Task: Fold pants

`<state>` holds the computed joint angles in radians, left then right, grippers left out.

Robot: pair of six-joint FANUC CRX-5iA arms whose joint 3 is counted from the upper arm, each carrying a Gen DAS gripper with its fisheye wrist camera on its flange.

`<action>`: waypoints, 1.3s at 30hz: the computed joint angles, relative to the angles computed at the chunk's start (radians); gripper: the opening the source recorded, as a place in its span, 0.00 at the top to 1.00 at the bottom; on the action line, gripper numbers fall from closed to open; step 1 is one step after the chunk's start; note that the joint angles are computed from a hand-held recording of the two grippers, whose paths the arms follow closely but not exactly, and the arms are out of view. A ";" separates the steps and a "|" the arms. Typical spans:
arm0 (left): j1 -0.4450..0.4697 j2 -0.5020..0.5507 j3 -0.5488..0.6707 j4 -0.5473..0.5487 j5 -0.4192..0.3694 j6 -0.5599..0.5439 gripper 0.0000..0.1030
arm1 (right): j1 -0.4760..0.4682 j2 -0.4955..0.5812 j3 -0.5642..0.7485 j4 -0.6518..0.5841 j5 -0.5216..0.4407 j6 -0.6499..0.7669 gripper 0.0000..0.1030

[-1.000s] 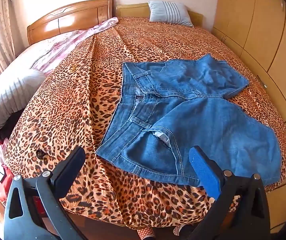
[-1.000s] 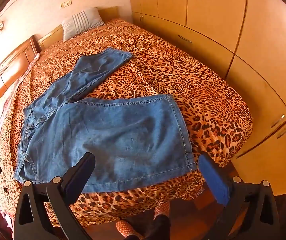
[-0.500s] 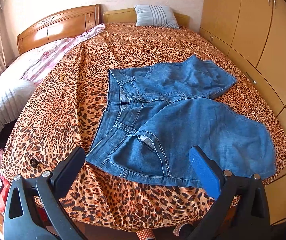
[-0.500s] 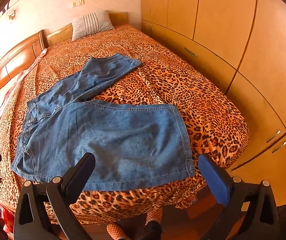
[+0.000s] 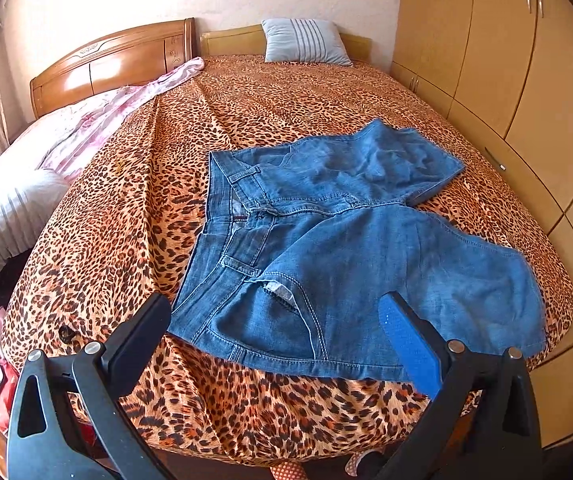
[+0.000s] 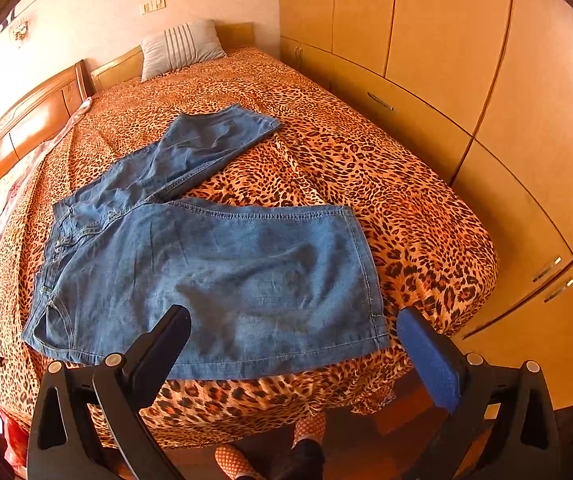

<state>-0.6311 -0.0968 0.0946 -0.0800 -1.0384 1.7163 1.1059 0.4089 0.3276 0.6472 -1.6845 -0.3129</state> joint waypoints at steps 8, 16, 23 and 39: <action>-0.013 0.004 0.007 -0.015 -0.010 0.014 0.00 | 0.002 -0.007 -0.009 -0.006 0.004 -0.002 0.00; -0.029 0.007 0.004 -0.017 -0.020 0.008 0.00 | 0.021 -0.035 -0.050 -0.020 -0.007 -0.059 0.00; -0.040 0.014 0.009 -0.017 -0.036 0.004 0.00 | 0.031 -0.043 -0.062 -0.040 -0.013 -0.079 0.00; -0.122 0.105 0.128 -0.114 -0.126 0.149 0.00 | -0.031 -0.104 -0.139 -0.039 0.078 0.024 0.00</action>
